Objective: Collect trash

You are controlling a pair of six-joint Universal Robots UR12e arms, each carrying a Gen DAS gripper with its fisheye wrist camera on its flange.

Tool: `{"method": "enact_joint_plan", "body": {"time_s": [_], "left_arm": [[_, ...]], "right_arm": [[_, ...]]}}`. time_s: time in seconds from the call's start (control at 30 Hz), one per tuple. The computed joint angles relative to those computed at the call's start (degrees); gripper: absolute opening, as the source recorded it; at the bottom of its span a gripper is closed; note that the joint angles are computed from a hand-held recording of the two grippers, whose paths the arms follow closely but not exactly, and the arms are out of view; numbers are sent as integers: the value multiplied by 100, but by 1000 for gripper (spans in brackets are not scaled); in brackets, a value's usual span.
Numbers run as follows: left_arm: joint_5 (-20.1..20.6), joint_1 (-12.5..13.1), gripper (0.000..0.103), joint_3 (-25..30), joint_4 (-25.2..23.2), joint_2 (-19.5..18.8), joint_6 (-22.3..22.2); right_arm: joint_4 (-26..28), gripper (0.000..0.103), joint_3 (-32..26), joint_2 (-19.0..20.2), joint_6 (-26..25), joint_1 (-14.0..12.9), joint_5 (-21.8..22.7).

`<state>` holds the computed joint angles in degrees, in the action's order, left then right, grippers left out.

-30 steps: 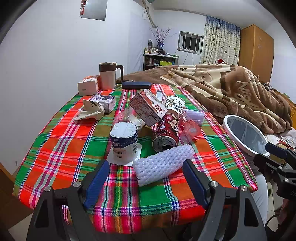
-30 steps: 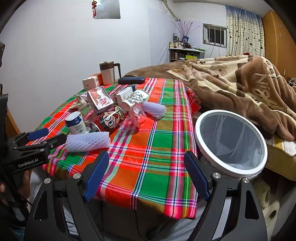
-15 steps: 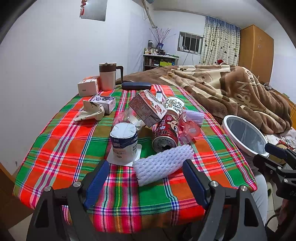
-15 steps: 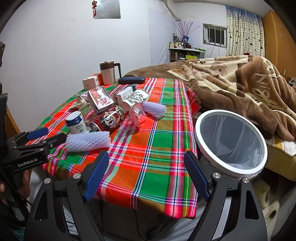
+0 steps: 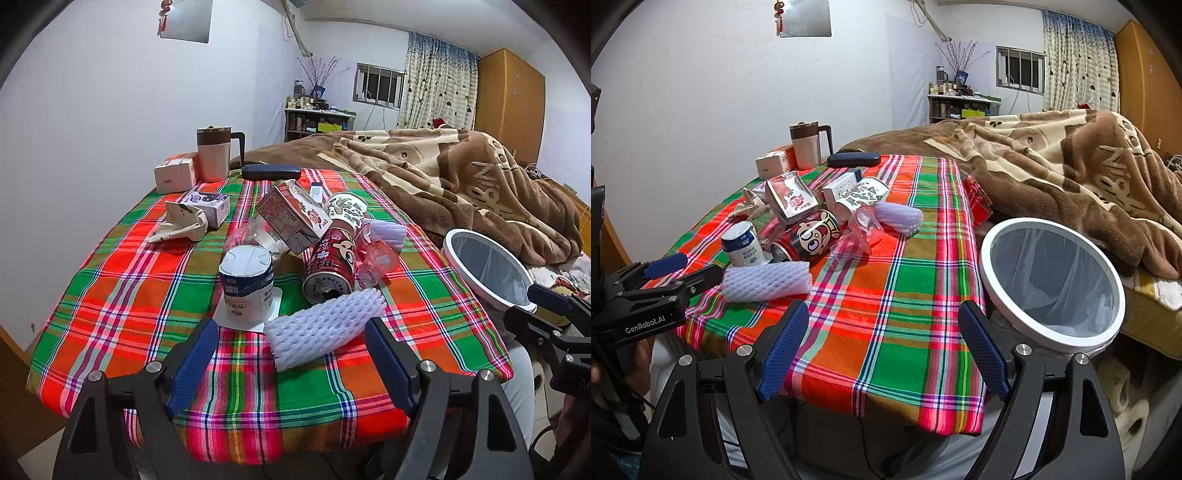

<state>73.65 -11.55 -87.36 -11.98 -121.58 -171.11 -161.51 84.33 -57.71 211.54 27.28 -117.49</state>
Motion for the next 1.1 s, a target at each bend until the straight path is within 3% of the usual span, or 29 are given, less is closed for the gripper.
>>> {"method": "enact_joint_plan", "body": {"time_s": [1.1], "left_arm": [[-10, 1, 81, -47, -14, 82, 29]], "right_arm": [[10, 85, -9, 8, 0, 1, 8]]}}
